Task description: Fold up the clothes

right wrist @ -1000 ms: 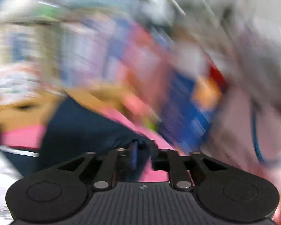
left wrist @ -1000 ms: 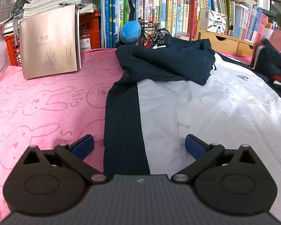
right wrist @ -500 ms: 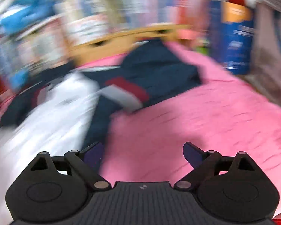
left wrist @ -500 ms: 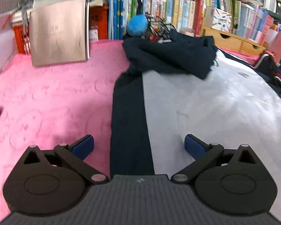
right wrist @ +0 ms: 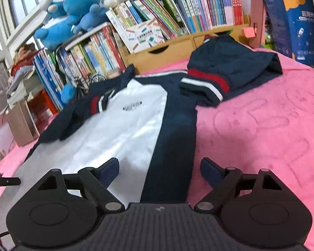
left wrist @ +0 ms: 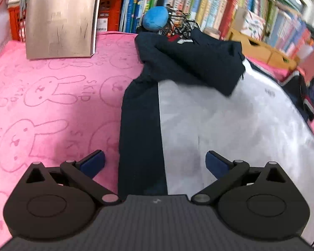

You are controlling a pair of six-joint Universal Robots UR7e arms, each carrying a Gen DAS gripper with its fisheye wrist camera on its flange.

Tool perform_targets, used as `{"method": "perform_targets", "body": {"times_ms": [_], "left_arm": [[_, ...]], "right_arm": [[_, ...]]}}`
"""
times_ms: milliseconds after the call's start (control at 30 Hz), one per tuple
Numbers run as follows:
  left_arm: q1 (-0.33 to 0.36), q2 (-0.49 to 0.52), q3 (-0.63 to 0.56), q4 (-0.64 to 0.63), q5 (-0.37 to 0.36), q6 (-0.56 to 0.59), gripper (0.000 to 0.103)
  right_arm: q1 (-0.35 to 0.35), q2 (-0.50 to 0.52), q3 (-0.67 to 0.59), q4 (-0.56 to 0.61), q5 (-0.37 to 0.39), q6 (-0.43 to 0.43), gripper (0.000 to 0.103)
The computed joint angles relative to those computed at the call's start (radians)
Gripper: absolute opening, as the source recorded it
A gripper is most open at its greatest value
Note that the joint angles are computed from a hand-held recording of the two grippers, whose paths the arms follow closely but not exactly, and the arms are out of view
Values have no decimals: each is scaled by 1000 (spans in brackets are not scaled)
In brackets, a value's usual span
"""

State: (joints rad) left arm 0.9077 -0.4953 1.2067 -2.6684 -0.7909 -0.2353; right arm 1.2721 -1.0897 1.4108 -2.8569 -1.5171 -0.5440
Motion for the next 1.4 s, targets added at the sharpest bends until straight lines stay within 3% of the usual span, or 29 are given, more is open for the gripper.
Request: {"method": "perform_targets", "body": {"times_ms": [33,67,100,133,167,200,333,433,500,567,633,667,700,733,767,800,900,933,1000,1100,1267,1333,1367,1400], "left_arm": [[1,3,-12,14,-4,-9,94],[-1,4,-21,28,-4,-12,73],[0,1,-27,41,-20,-26,59],[6,-8,-29,54,-60,-52,50],[11,-16,-30,65,-99,-76,33],[15,-26,-28,68,-132,-96,23],[16,-74,16,27,-222,-143,9],[-23,-132,127,-104,-218,-76,2],[-45,-170,197,-169,-213,-29,2],[-59,-184,234,-169,-163,-7,3],[-55,-167,217,-114,-95,-21,5],[-47,-156,203,-88,-79,-35,14],[-30,-144,181,-67,-85,-58,25],[-13,-132,159,-48,-96,-73,29],[3,-122,138,-33,-113,-79,33],[20,-111,115,-17,-131,-85,41],[58,-80,68,-18,-175,-55,70],[68,-73,58,-36,-205,-29,75],[92,-61,32,-48,-285,15,98],[111,-30,3,-103,-342,76,103],[127,17,-48,-169,-377,83,103],[130,30,-63,-178,-385,72,102],[126,34,-64,-185,-370,61,95],[124,34,-53,-213,-363,35,76]], "right_arm": [[-2,9,-8,-2,12,6,74],[-3,12,-9,-3,14,17,51],[-5,12,-9,-1,11,32,21],[-7,11,-11,11,14,60,12],[-11,7,-9,19,25,86,9],[-14,0,-3,20,39,106,7],[-16,-46,29,-32,94,139,4],[-6,-102,66,-87,85,124,2],[-3,-139,91,-129,57,82,2],[-1,-175,113,-170,32,39,2],[-1,-190,99,-107,-22,5,10],[-4,-190,86,-63,-46,3,16],[-10,-186,71,-8,-53,13,32],[-21,-179,57,46,-30,24,42],[-36,-170,44,98,6,32,60],[-48,-160,33,139,38,33,64],[-61,-121,3,203,74,29,64],[-65,-106,-9,218,84,32,64],[-72,-80,-33,236,111,46,65],[-90,-44,-64,250,194,63,70],[-95,11,-128,290,281,107,69],[-84,29,-148,317,270,119,58],[-78,38,-159,331,265,125,42],[-72,48,-170,345,260,131,19]]}}
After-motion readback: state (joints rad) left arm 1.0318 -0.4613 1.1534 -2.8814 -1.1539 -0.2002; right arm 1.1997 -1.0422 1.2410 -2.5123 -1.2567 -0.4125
